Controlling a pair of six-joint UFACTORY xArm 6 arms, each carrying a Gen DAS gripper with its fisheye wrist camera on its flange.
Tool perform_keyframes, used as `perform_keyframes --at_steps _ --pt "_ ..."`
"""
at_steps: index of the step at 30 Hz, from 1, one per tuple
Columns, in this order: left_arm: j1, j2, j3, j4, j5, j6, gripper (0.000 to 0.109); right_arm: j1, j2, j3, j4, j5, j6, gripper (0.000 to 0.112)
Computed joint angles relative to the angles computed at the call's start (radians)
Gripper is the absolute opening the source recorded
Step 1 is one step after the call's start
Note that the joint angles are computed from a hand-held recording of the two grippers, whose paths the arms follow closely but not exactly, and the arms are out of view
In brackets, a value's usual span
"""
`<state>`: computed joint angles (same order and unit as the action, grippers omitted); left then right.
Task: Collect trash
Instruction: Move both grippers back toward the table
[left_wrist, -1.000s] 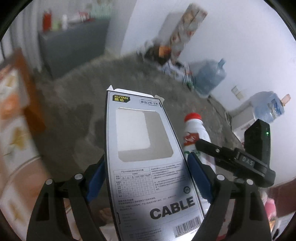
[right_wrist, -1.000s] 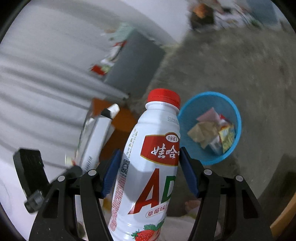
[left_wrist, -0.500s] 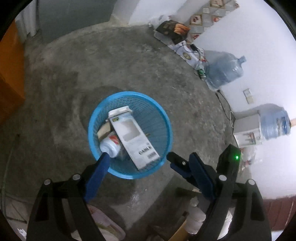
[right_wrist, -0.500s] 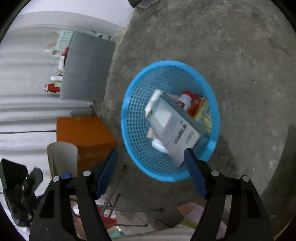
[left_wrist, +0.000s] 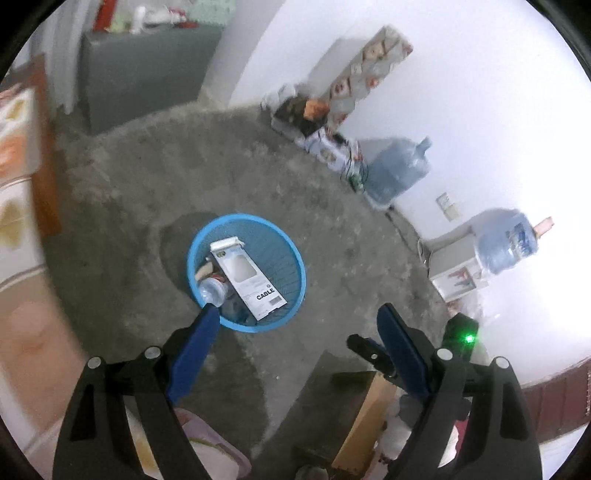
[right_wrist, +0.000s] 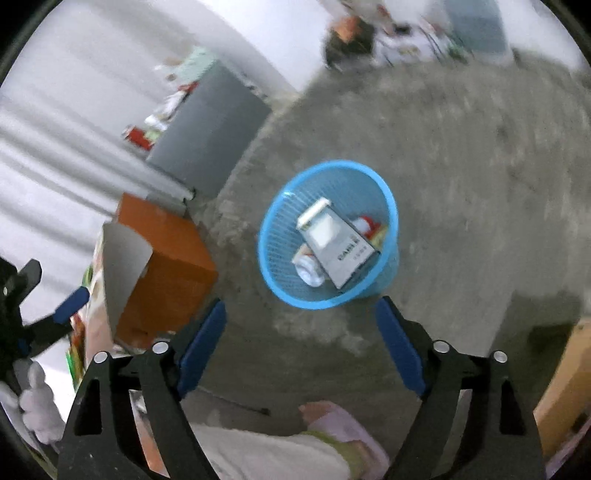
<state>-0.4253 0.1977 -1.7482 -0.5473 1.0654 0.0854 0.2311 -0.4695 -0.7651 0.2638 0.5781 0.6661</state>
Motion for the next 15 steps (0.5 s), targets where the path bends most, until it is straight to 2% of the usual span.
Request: perform_keyframes --at_steps 2,5,10,15 --pt "0.019 -0.12 0.122 0.003 -0.05 0.004 0.085 0.038 -0.024 -0.034 -0.089 0.008 0.025 0.086" --pt "0.058 -0.315 0.303 0.011 -0.119 0.014 0.085 0.08 -0.036 -0.077 -0.093 -0.008 -0.014 0.087" --pt "0.164 -0.659 0.601 0.115 -0.223 -0.014 0.085 0.148 0.025 -0.195 0.076 -0.035 -0.194 0.087" --pt "0.326 -0.95 0.815 0.293 -0.25 -0.051 0.085 0.219 0.169 -0.393 0.216 0.006 -0.371 0.087"
